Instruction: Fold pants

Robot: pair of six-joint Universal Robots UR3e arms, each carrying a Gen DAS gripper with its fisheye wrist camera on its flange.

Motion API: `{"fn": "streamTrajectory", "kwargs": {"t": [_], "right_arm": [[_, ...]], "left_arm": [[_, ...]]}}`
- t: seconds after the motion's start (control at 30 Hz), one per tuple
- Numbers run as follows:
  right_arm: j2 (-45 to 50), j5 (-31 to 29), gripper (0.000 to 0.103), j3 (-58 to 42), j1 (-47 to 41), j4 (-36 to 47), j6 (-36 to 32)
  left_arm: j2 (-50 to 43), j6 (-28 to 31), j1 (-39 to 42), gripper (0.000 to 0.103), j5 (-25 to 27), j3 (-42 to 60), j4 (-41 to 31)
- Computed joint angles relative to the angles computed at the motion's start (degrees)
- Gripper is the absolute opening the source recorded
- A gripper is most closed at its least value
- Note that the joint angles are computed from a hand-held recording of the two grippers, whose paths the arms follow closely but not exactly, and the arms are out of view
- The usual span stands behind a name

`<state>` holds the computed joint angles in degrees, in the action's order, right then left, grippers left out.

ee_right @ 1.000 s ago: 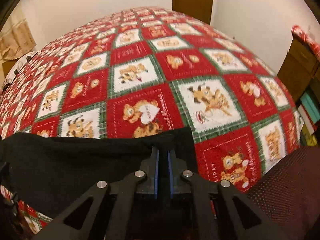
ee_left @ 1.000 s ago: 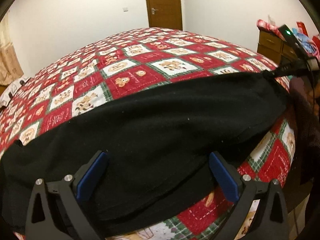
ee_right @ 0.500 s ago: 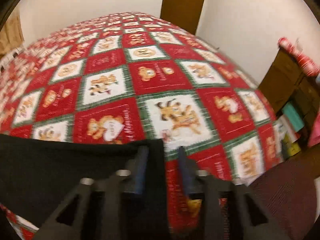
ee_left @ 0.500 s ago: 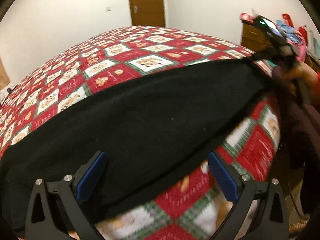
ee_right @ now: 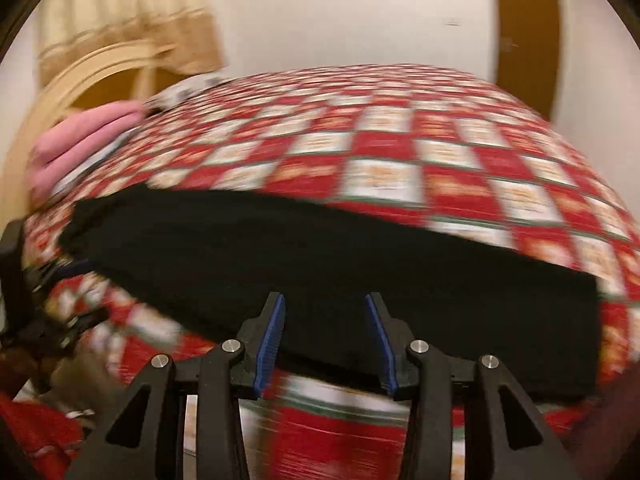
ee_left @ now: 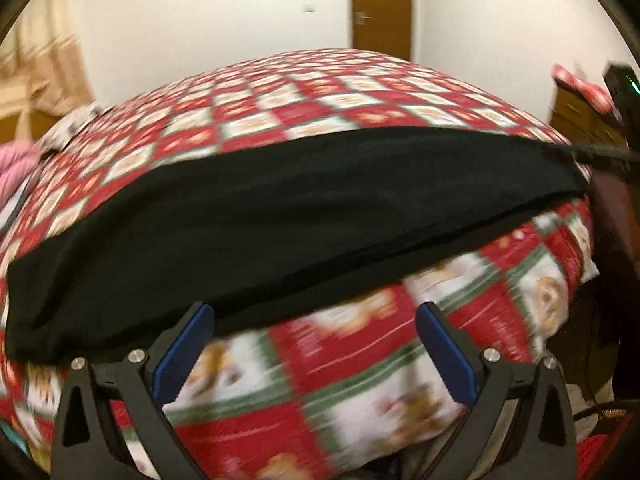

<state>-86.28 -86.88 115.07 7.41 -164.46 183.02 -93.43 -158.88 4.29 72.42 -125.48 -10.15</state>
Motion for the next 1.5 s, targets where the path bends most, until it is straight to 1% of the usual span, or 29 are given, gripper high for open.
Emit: {"fn": "streamTrajectory", "kwargs": {"t": [0.1,0.17,0.3,0.33,0.37,0.4,0.47,0.5,0.53,0.57,0.6,0.63,0.73,0.8,0.87,0.9,0.97,1.0,1.03,1.07,1.1,1.17,1.2,1.27,1.3,1.33,1.37,1.43,1.5], "right_arm": [[8.2,-2.0,0.043,-6.7,6.7,-1.1,-0.2],[12.4,-0.6,0.043,-10.4,8.7,-1.3,0.3],[18.9,-0.6,0.043,-17.1,10.5,1.8,-1.5],[20.5,-1.5,0.043,-18.9,11.3,3.5,-1.7],[22.1,-4.2,0.043,-19.5,12.8,2.2,-1.9],[22.0,-5.0,0.043,-19.1,12.9,1.5,-2.6],[22.3,-7.6,0.035,-20.6,14.3,3.5,-2.7],[21.8,-7.1,0.022,-20.8,13.9,4.5,-2.8],[21.0,-5.8,0.014,-20.7,13.3,5.9,-2.3],[20.2,-4.7,0.012,-20.3,12.6,6.7,-2.0],[19.6,-3.6,0.008,-20.1,11.8,7.6,-1.9],[18.5,-2.5,0.006,-19.4,11.1,8.7,-1.7],[17.1,-0.4,0.006,-18.2,10.0,9.5,-1.2],[15.3,2.3,0.006,-16.2,9.5,7.9,-0.8],[14.4,3.3,0.007,-15.1,10.1,5.3,0.6],[14.6,2.9,0.007,-15.7,10.6,5.3,0.9],[16.1,1.2,0.013,-18.8,12.4,6.9,0.9],[16.7,1.1,0.024,-19.7,12.8,7.4,0.3],[17.7,0.7,0.041,-21.0,13.5,7.7,-0.7],[18.6,0.1,0.050,-22.1,14.2,7.9,-1.4],[19.3,-0.1,0.054,-22.8,14.7,7.8,-2.0],[21.0,-0.6,0.054,-25.2,15.4,9.0,-2.5],[21.7,-1.2,0.054,-26.1,15.6,9.3,-2.5],[23.1,-3.2,0.054,-27.7,16.1,9.9,-2.2],[23.3,-3.2,0.054,-27.8,16.0,9.9,-2.1],[23.4,-2.9,0.054,-27.9,15.6,9.9,-1.8],[23.1,-2.0,0.054,-27.4,15.0,9.7,-1.2],[22.3,-0.4,0.054,-26.2,14.2,9.2,-0.4],[21.2,0.2,0.054,-24.6,13.7,7.9,-0.7]], "left_arm": [[1.8,-3.2,6.2,0.098,-4.1,-1.6,-2.2],[2.1,-4.8,9.6,0.092,-6.8,-1.5,-4.8],[2.8,-6.2,15.0,0.091,-10.4,-2.6,-7.1],[2.7,-6.4,15.6,0.089,-11.0,-2.5,-7.5],[2.9,-6.3,16.3,0.086,-11.7,-2.6,-7.9],[2.6,-6.4,16.5,0.085,-11.8,-2.4,-7.3],[2.1,-6.5,15.9,0.081,-8.9,-2.6,-2.4],[1.4,-5.8,15.3,0.080,-7.2,-2.6,0.8],[1.0,-4.0,15.3,0.077,-6.6,-2.3,2.3],[0.1,-1.9,14.3,0.072,-5.3,-1.4,3.5],[-1.0,0.5,13.4,0.069,-4.4,-0.5,4.7],[-1.6,2.6,12.9,0.068,-3.6,-0.3,5.9],[-7.3,13.5,7.7,0.068,1.8,0.6,15.6],[-10.0,18.4,5.7,0.068,2.8,3.7,13.7],[-10.6,20.5,5.9,0.068,1.6,3.5,14.6],[-11.4,21.4,5.9,0.068,1.2,4.0,15.3],[-11.0,23.6,6.4,0.068,0.1,4.3,14.3],[-10.6,25.4,6.9,0.068,-0.7,4.4,13.3],[-9.8,26.5,7.3,0.068,-1.2,3.9,12.8],[-9.0,27.8,7.7,0.070,-1.8,3.5,12.0],[-8.1,29.4,8.2,0.072,-2.9,3.1,10.6],[-6.0,32.2,9.0,0.080,-4.3,0.7,9.9],[-5.9,33.8,9.5,0.082,-4.9,0.1,10.2],[-7.0,34.2,8.4,0.086,-2.8,-0.8,12.6],[-8.0,33.7,8.0,0.087,-1.7,-0.1,12.8],[-8.4,32.5,8.3,0.089,-2.2,1.0,11.1],[-8.2,30.8,8.9,0.089,-3.2,2.1,8.9],[-7.8,26.6,10.5,0.089,-5.5,5.6,1.6],[-7.7,24.2,11.7,0.089,-6.8,5.9,0.9]]}}
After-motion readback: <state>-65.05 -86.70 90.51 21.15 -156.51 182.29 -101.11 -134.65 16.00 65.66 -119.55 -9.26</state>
